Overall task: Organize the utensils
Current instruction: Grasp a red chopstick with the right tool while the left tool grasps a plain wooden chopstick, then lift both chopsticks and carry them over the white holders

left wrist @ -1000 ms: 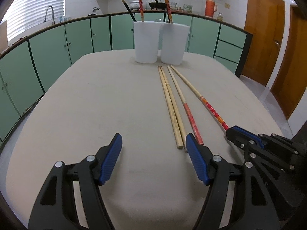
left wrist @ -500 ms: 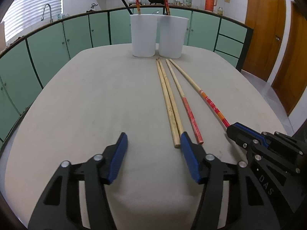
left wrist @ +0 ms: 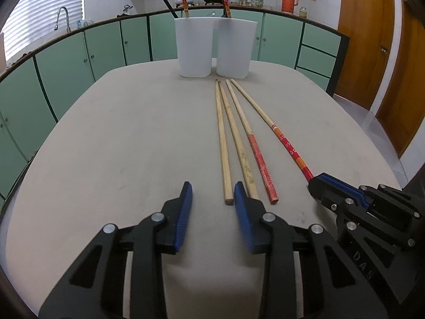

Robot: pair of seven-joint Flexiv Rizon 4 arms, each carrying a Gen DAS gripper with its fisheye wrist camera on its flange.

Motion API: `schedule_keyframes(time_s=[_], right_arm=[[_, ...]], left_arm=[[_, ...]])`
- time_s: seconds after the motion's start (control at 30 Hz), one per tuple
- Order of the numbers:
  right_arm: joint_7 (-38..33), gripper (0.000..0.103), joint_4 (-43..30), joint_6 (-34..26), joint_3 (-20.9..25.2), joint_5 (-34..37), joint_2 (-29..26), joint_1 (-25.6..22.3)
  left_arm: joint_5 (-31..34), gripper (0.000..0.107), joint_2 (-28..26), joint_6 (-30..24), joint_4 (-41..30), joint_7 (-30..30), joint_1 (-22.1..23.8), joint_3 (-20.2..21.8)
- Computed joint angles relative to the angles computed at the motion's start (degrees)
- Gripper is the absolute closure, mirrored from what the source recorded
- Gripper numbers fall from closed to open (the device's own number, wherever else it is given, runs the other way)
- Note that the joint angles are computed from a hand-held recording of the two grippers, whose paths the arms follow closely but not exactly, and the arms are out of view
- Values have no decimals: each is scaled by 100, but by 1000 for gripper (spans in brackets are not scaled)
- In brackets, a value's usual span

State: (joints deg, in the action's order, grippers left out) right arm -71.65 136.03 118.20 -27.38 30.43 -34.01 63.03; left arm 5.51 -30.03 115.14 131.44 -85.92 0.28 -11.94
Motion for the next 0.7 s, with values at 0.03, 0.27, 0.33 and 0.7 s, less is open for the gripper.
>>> schedule_keyframes(time_s=[0.03,0.27,0.33,0.7], right_arm=[[-4,97,-6,-17,-10,-2,-3,6],[3,98,3,225,267,13,40,-242],[-133,98,10,263,189,131,51,-137],[-1101,98,143,530,-520,756,636,529]], left_arm=[[8,89,-6,7,-4,-4,1,-14],[127,101,-20,12,15,-122,202,-219],[190,101,44,16,56,-177,295,-283],[559,101,765,393,252,-221,377,-133]])
